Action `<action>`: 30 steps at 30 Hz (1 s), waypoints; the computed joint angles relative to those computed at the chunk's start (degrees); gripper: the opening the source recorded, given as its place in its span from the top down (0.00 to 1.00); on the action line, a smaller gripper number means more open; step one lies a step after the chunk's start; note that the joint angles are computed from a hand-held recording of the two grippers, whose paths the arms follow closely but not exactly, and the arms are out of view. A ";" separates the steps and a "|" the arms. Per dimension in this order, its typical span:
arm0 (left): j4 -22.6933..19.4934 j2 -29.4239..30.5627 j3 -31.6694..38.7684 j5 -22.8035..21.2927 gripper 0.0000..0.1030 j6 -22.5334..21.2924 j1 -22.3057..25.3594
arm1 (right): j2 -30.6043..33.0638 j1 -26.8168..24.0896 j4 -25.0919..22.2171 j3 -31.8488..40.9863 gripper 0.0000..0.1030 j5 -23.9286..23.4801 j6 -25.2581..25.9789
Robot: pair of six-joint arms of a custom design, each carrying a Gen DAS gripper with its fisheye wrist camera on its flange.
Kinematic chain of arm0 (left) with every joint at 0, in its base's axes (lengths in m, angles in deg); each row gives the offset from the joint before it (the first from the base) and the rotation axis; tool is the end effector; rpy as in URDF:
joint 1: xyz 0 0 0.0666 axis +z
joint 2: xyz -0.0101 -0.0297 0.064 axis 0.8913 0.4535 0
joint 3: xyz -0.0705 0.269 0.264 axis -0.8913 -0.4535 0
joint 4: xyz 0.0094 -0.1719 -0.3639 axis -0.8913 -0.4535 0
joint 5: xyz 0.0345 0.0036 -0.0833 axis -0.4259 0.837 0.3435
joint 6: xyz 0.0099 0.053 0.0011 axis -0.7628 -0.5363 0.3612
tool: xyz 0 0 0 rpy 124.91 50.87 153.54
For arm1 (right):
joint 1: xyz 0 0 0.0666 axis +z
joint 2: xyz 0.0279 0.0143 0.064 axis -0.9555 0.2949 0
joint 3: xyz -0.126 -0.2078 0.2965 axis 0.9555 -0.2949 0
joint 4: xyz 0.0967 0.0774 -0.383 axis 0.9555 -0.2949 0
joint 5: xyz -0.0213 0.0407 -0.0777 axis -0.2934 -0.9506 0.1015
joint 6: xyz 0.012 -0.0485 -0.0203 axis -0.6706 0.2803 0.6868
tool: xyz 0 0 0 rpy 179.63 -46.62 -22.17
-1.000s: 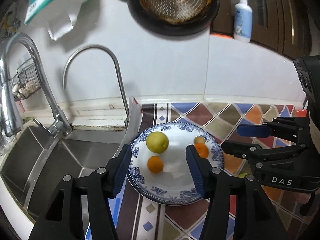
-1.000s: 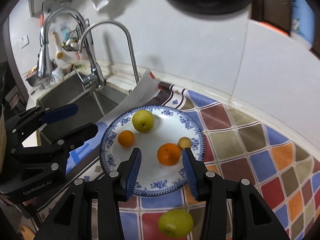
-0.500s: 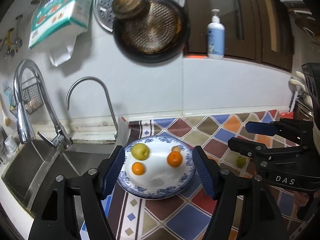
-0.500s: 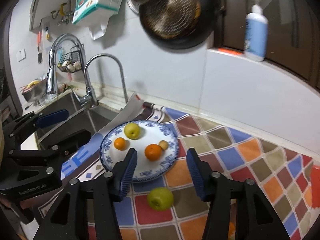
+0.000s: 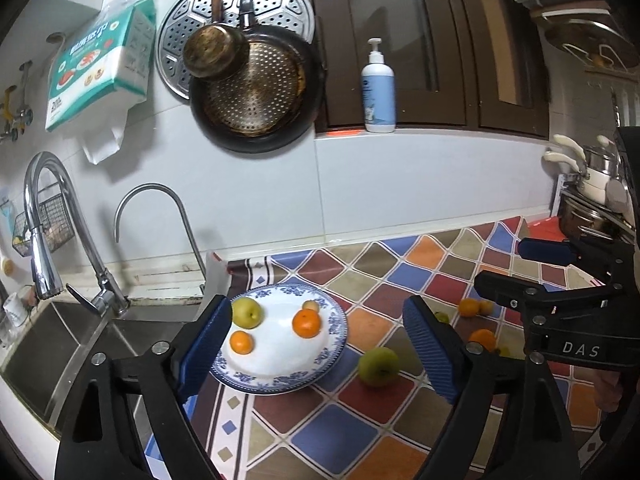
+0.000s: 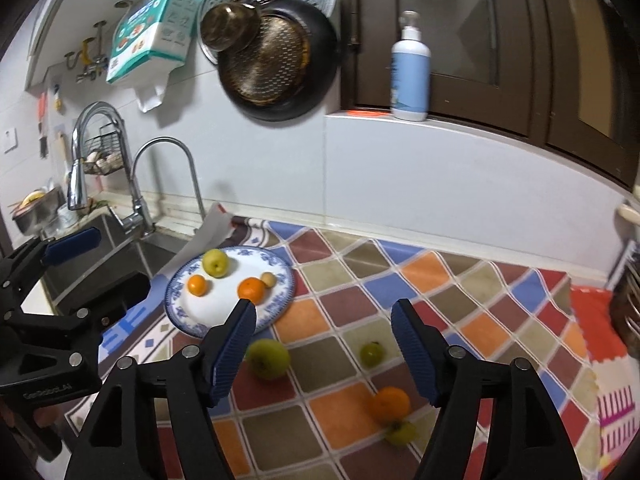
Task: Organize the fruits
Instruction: 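Withdraw both open tools from the plate toward the remaining fruit, then grasp the green apple with the left tool while the right tool grasps a large orange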
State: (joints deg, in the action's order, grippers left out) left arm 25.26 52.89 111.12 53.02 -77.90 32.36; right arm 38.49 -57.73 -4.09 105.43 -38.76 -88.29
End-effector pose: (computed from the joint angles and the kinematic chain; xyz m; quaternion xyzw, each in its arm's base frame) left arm 0.4839 -0.2773 0.4001 0.1599 0.8314 -0.0353 0.5309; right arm 0.4899 0.1269 0.3940 -0.0385 0.8765 0.0300 0.4789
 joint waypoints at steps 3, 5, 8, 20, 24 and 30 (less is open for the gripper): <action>0.12 0.10 -0.53 0.24 0.12 -0.01 -0.59 | -1.58 -0.25 0.30 -2.06 0.31 1.24 -0.40; -0.49 0.37 -0.60 0.76 0.12 0.09 -0.91 | -2.27 -0.41 0.45 -3.17 0.31 1.97 -0.76; -1.36 0.76 -0.75 1.35 0.12 0.58 -1.26 | -3.13 -0.73 0.33 -4.68 0.31 2.53 -1.28; -2.88 3.62 -1.11 -0.96 0.12 -0.94 -2.47 | -2.90 -1.17 0.48 -9.28 0.31 6.56 -2.39; -3.27 5.04 -0.84 -1.29 0.12 -2.11 -2.60 | -1.58 -1.43 -0.46 -9.61 0.31 6.81 -2.55; -5.63 8.49 1.40 -0.71 0.12 -2.33 -2.36 | 0.90 -2.10 -1.12 -9.34 0.31 7.28 -1.37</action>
State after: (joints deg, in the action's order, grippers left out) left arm 19.63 61.38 112.52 52.31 -80.22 30.00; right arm 39.38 -59.83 -5.22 96.09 -31.49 -89.66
